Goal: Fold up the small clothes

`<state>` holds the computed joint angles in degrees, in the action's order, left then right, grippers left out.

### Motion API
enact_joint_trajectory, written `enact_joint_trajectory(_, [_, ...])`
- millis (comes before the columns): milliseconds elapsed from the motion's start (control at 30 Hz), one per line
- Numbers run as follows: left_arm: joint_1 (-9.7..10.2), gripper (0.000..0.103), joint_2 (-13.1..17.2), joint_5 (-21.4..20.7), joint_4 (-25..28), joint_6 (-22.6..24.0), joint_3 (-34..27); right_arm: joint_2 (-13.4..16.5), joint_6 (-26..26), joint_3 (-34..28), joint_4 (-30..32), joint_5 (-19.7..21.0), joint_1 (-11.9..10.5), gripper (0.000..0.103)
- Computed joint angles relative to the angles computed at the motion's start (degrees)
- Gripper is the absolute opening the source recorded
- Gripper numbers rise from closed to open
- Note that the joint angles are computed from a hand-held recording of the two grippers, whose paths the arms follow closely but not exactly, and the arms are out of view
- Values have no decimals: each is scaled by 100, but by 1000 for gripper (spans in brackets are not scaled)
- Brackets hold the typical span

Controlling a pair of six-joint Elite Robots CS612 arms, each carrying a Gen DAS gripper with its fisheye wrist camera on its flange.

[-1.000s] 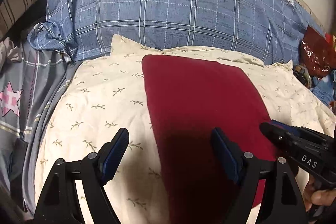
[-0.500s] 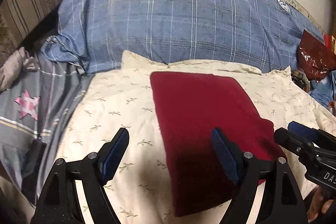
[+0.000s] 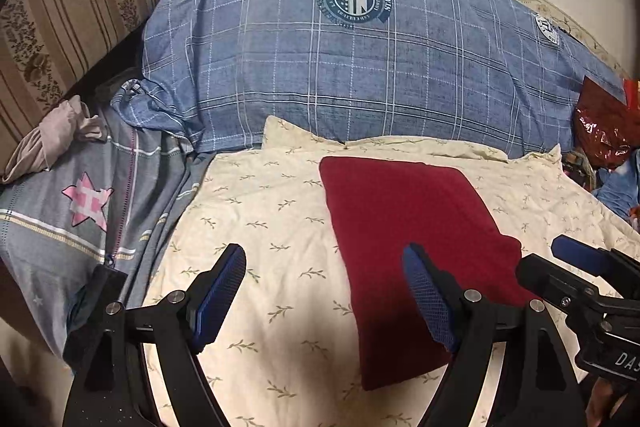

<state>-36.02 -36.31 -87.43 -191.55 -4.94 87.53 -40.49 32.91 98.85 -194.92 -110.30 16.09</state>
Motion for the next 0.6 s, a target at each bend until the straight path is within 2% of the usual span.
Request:
enact_joint_trajectory(233, [33,81,-8,15,-67,13,29,9,-9,-43,55,-197,42,79])
enact_joint_trajectory(600, [40,81,-5,45,-84,12,47,-5,132,30,83,-90,-1,79])
